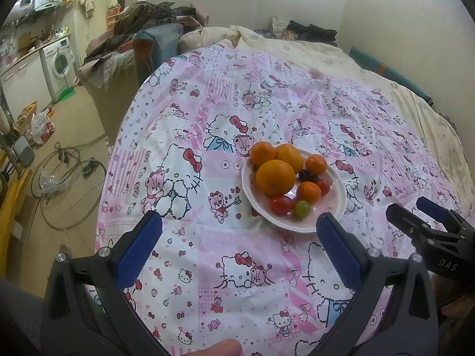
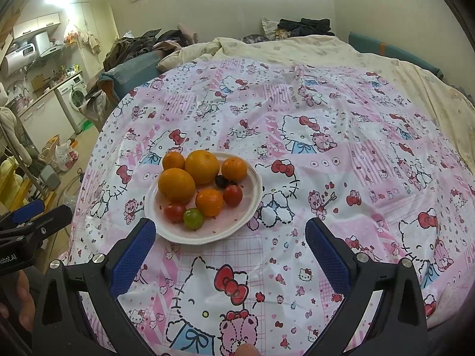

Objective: Organize fruits

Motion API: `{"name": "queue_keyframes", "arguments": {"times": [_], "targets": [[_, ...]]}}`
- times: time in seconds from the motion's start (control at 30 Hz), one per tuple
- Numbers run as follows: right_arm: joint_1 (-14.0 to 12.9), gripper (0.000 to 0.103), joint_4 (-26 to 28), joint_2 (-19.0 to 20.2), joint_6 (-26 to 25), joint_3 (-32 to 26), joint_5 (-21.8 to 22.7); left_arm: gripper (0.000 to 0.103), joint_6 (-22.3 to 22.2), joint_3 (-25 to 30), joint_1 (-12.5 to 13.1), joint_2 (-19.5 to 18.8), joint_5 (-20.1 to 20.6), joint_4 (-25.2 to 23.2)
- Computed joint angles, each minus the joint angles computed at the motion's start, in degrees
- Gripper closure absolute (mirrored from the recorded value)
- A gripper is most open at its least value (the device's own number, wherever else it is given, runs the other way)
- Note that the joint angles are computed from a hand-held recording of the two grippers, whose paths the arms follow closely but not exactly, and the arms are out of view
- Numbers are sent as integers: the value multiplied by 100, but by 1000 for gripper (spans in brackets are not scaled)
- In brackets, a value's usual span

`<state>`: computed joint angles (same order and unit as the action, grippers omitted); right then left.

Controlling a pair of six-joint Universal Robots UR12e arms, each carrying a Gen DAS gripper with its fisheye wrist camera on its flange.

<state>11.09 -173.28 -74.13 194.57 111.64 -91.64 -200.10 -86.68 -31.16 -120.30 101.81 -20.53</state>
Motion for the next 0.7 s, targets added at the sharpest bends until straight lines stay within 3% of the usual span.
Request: {"name": "queue_keyframes", "arguments": {"times": [0.7], "targets": [[5,0,36,-9,25,-6,27,0,-185,9,-36,-8,35,-72]]}}
